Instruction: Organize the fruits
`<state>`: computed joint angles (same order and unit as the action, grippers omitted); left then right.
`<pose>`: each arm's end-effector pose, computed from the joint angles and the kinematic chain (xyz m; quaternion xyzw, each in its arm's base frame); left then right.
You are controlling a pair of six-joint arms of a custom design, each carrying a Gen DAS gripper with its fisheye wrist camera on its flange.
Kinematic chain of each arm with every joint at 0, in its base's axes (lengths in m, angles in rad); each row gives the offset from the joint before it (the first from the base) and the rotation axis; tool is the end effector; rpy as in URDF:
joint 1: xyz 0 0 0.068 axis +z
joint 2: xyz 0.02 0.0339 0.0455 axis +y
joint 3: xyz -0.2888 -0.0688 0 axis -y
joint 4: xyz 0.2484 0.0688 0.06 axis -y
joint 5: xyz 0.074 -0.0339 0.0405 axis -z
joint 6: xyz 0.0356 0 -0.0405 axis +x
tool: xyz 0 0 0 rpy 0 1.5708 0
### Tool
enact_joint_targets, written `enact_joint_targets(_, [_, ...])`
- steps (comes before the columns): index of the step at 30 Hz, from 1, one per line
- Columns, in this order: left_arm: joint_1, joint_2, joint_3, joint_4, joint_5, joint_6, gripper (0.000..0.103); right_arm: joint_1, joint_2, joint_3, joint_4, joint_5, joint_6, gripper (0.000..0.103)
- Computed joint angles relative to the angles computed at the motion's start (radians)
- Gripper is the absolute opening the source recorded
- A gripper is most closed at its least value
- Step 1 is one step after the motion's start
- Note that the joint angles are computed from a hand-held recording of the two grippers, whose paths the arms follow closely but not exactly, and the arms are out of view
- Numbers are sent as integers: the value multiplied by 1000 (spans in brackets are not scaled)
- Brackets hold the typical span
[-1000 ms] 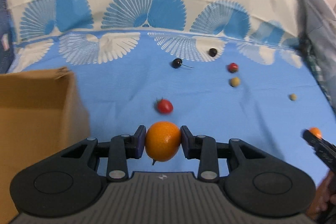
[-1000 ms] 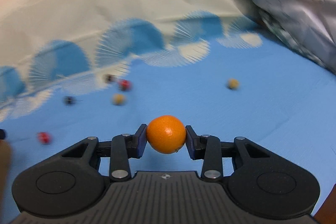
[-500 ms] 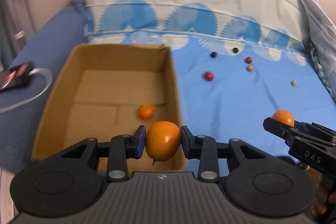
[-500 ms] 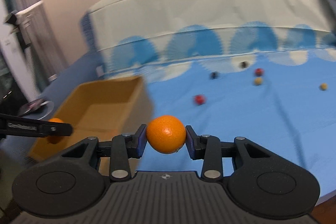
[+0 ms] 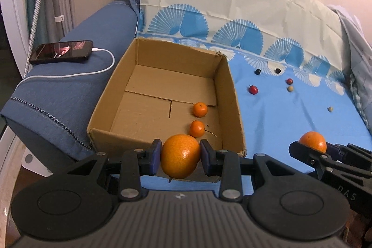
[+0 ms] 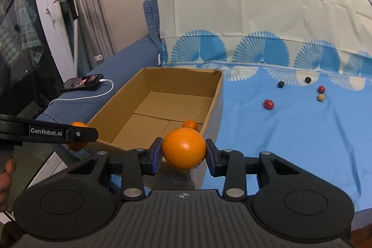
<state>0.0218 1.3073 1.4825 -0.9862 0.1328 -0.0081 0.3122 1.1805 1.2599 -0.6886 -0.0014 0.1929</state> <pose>0.2542 0.0008 0.4155 0.0107 0.9269 -0.0591 0.3704 0.2311 0.0746 0.3974 -0.0532 0.8850 0.1162 0.4477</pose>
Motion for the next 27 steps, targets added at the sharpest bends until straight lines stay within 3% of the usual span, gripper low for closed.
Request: enact_joint_targets(27, [2, 46, 15, 21, 8, -34, 39, 4, 60, 16, 4, 8, -13, 40])
